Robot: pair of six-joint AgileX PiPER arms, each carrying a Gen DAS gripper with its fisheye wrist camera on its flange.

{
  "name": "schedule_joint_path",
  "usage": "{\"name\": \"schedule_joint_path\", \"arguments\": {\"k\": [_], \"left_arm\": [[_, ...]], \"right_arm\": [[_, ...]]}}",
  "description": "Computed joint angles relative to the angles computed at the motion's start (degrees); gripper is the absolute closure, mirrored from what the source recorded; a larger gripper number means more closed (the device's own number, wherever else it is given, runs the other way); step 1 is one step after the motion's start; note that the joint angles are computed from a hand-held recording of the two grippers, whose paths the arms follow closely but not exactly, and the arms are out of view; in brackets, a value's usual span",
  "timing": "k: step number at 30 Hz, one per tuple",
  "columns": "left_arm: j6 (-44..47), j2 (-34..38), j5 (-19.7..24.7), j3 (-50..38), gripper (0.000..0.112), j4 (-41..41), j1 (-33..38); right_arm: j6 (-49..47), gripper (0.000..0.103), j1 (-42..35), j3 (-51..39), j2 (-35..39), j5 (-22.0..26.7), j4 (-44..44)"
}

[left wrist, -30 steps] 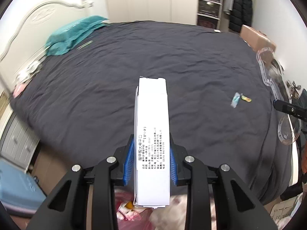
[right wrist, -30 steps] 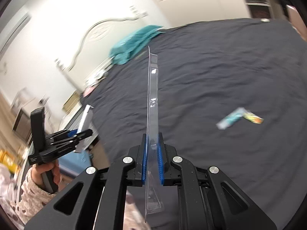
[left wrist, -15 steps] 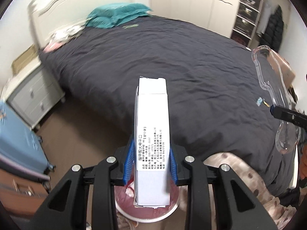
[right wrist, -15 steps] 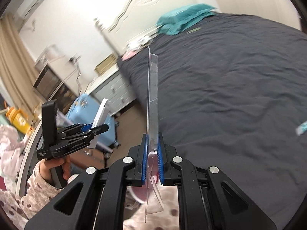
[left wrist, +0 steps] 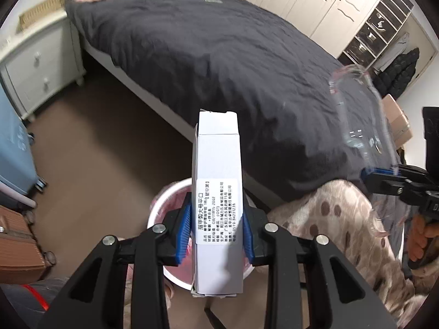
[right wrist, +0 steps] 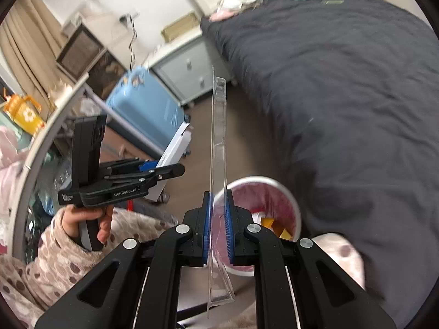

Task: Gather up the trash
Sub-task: 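Carry the white box and clear tray over the bin with both tools, then open both tools over the bin to drop the box and tray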

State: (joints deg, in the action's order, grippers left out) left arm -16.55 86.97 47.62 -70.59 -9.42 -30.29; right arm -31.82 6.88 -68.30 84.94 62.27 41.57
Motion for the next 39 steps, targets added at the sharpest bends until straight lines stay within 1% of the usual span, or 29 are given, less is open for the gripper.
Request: {"name": "schedule_joint_path", "arguments": {"k": [4,6,8,10,12,13,14,15,16,18,19,20,21,23,26,30,33,35,39], "left_arm": [[14.5,2.9,-1.0,2.3,0.081,-10.3,4.2],[18.7,5.1,-0.1,1.7,0.081,-12.1,5.3],[21.0,7.4,1.2,0.4,0.081,-12.3,5.6],[24.2,9.4,2.3,-0.4,0.081,-13.8,6.4],[28.6,11.1,4.1,-0.6,0.080,-17.0,7.9],[30.1,12.3,5.0,-1.0,0.077,-18.1,8.4],[30.7,13.1,4.9,-1.1,0.067,-18.0,8.4],[31.3,13.5,4.4,-0.6,0.059,-18.1,8.4],[32.7,14.2,4.2,-0.3,0.048,-19.1,8.8],[34.6,15.2,4.3,-0.1,0.034,-20.4,9.2],[35.7,15.8,4.9,-0.3,0.030,-20.8,9.2],[36.0,16.3,5.3,-0.7,0.021,-20.7,9.1],[35.2,16.6,5.9,-1.4,0.016,-19.4,8.4],[33.1,17.0,5.6,-1.9,0.016,-15.8,6.6],[29.6,17.3,6.3,-3.1,0.015,-11.1,4.6],[25.3,16.6,6.9,-4.5,0.015,-5.4,3.1],[21.1,16.1,8.5,-6.6,0.015,-0.7,1.7],[18.1,15.0,9.7,-7.5,0.015,3.2,0.1],[14.2,12.6,10.7,-9.1,0.015,7.2,-2.3]], "right_arm": [[-0.7,0.094,4.9,-0.7,5.3,-2.4,-2.7],[-0.3,0.094,6.5,-1.0,6.5,-3.4,-4.3],[0.0,0.094,8.4,-0.9,7.6,-5.0,-6.6],[0.2,0.094,9.6,-1.5,8.5,-5.5,-8.1],[0.5,0.093,10.6,-2.0,9.5,-6.0,-9.2],[0.3,0.092,11.0,-2.2,9.9,-5.9,-9.7],[0.2,0.091,11.8,-2.8,10.8,-5.5,-10.8],[0.1,0.090,12.5,-3.3,11.4,-4.9,-12.3],[0.1,0.084,13.0,-3.8,11.7,-4.6,-13.6],[-0.5,0.048,14.4,-4.8,12.0,-3.9,-16.5],[-1.5,0.042,14.6,-4.9,11.9,-3.3,-17.2],[-2.7,0.035,14.5,-4.6,11.2,-2.5,-18.5],[-3.3,0.024,14.7,-4.5,10.8,-2.2,-19.7],[-4.1,0.011,15.5,-2.8,8.1,-3.6,-23.1],[-5.3,0.007,14.5,-0.8,4.6,-4.2,-24.5],[-5.3,0.007,12.6,-0.1,1.6,-3.1,-24.0],[-4.7,0.007,11.9,-0.2,0.1,-2.6,-23.5],[-4.5,0.007,11.4,-0.3,-1.0,-2.4,-22.4],[-4.3,0.007,10.1,-0.2,-3.6,-2.4,-19.6]]}}
